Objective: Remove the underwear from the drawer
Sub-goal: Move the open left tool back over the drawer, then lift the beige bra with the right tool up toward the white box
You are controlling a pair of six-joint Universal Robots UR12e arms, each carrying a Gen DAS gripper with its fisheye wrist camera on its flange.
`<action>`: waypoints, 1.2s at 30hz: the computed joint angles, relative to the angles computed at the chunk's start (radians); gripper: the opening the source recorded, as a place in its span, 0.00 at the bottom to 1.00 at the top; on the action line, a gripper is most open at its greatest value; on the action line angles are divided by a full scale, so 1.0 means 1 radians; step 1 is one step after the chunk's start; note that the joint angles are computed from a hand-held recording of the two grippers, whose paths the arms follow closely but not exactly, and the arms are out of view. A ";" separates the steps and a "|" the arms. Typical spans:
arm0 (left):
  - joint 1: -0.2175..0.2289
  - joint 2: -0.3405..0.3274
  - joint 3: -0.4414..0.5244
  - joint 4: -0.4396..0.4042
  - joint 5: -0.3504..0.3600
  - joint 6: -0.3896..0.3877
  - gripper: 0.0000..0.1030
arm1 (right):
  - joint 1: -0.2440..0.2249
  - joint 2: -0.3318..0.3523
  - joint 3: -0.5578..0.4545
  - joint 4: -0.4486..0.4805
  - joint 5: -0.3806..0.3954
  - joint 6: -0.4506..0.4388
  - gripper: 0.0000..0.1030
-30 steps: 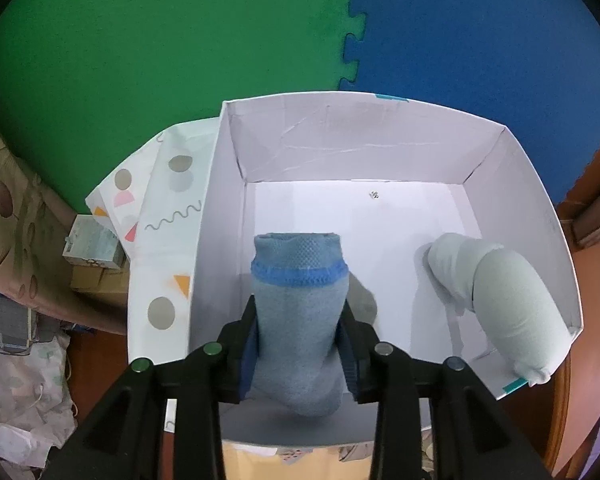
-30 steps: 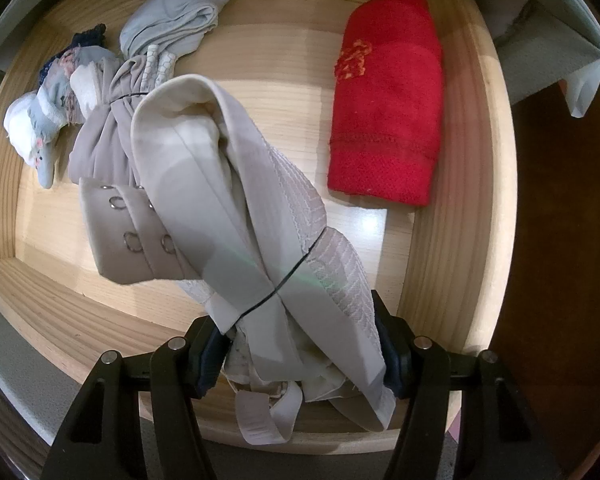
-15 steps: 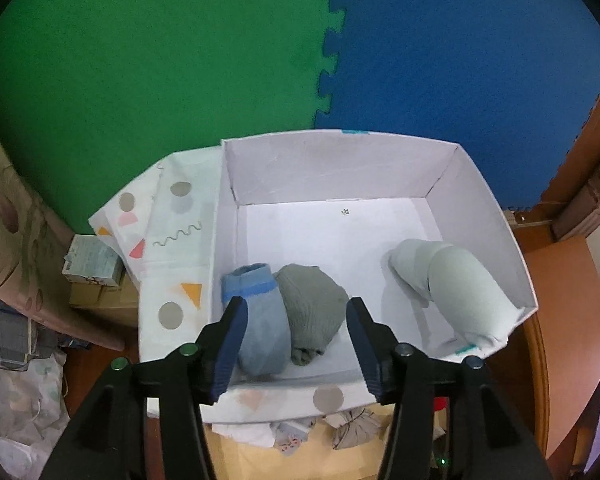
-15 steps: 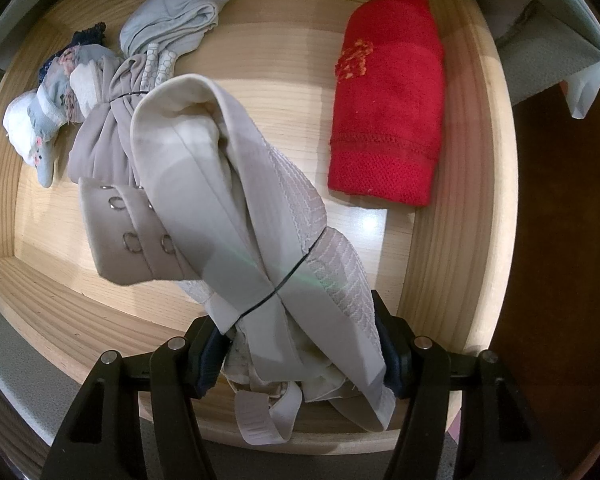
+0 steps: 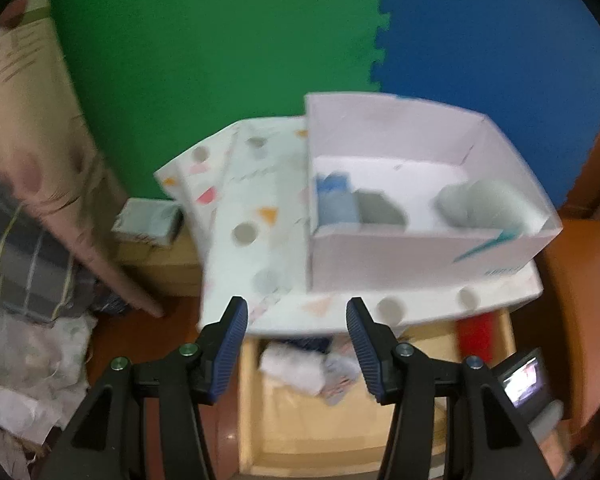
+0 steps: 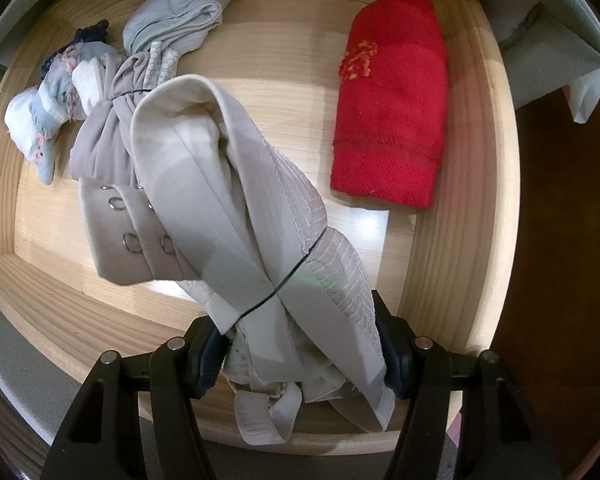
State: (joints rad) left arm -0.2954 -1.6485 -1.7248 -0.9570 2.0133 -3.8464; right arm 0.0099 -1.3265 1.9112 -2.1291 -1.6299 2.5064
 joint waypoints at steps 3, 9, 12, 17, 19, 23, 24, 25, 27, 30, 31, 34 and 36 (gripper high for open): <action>-0.010 0.013 -0.049 0.012 -0.005 -0.035 0.51 | -0.001 -0.002 0.001 -0.002 0.001 0.003 0.58; -0.030 0.008 -0.124 0.049 -0.036 -0.068 0.51 | -0.006 -0.006 0.004 -0.007 0.012 0.005 0.58; -0.041 0.000 -0.154 0.083 -0.031 -0.072 0.51 | -0.014 -0.017 0.016 -0.028 0.032 -0.002 0.57; -0.049 -0.015 -0.191 0.106 -0.031 -0.098 0.51 | -0.022 -0.028 0.028 -0.040 0.040 -0.004 0.54; -0.050 -0.019 -0.200 0.111 -0.024 -0.100 0.51 | -0.026 -0.032 0.029 -0.036 0.045 -0.002 0.54; -0.044 -0.020 -0.219 0.118 -0.027 -0.095 0.51 | -0.034 -0.037 0.025 -0.021 0.057 0.007 0.53; -0.044 -0.020 -0.222 0.117 -0.026 -0.094 0.51 | -0.036 -0.037 0.023 -0.017 0.059 0.009 0.53; -0.044 -0.020 -0.227 0.118 -0.020 -0.094 0.51 | -0.037 -0.035 0.020 -0.016 0.063 0.014 0.53; -0.044 -0.020 -0.235 0.127 -0.014 -0.088 0.51 | -0.045 -0.042 0.012 -0.004 0.082 0.019 0.52; -0.042 -0.021 -0.251 0.148 -0.016 -0.078 0.51 | -0.049 -0.053 0.009 -0.003 0.090 0.011 0.52; -0.037 -0.020 -0.253 0.143 -0.038 -0.084 0.51 | -0.051 -0.061 0.008 -0.005 0.095 0.006 0.52; -0.032 -0.011 -0.272 0.201 -0.070 -0.074 0.51 | -0.059 -0.077 -0.003 0.016 0.115 0.003 0.52; -0.034 -0.009 -0.277 0.216 -0.070 -0.076 0.51 | -0.065 -0.088 -0.010 0.034 0.126 -0.003 0.52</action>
State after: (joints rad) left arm -0.3294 -1.6579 -2.0020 -0.7405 1.9429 -3.9223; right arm -0.0548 -1.4150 1.9008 -2.0955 -1.5037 2.5039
